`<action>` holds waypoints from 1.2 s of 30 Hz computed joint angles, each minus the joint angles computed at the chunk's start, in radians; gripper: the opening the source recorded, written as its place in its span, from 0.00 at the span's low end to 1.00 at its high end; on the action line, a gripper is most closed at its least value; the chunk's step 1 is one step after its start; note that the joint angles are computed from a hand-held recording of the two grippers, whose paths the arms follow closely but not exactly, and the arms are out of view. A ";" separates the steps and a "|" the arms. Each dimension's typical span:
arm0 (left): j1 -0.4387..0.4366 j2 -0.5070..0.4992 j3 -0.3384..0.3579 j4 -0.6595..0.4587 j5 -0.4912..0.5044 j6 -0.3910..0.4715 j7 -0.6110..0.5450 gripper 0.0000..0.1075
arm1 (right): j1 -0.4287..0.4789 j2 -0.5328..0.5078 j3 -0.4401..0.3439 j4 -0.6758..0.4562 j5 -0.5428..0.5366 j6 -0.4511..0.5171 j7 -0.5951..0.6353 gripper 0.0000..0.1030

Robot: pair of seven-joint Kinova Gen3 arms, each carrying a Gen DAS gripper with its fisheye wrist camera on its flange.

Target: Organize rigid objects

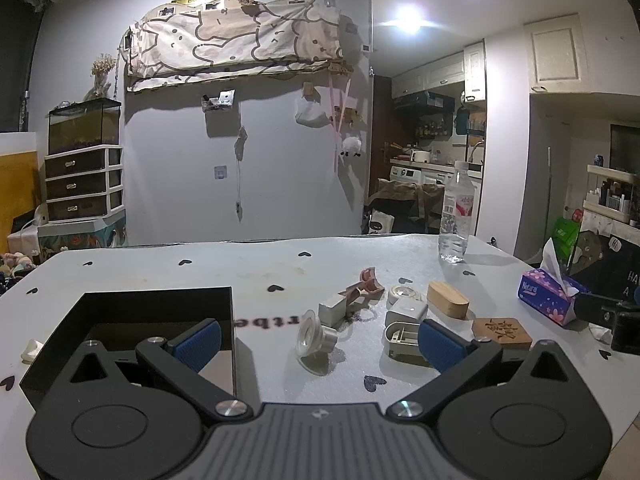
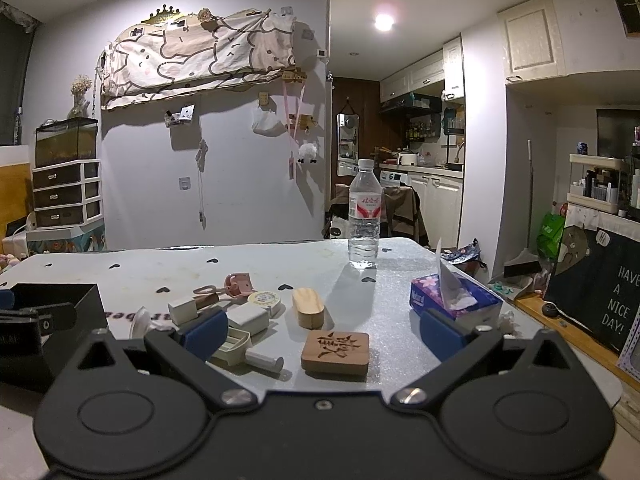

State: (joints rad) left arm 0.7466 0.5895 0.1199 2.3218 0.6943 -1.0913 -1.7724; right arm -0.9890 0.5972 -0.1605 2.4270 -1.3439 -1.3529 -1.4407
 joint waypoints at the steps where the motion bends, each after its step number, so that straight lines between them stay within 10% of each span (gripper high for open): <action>1: 0.000 0.001 0.000 0.000 0.000 0.000 0.000 0.96 | 0.000 0.001 0.000 -0.001 0.001 0.000 0.000 1.00; 36: 0.001 0.001 0.001 0.002 0.003 -0.004 -0.001 0.96 | -0.005 0.001 -0.005 -0.006 -0.010 -0.001 0.010 1.00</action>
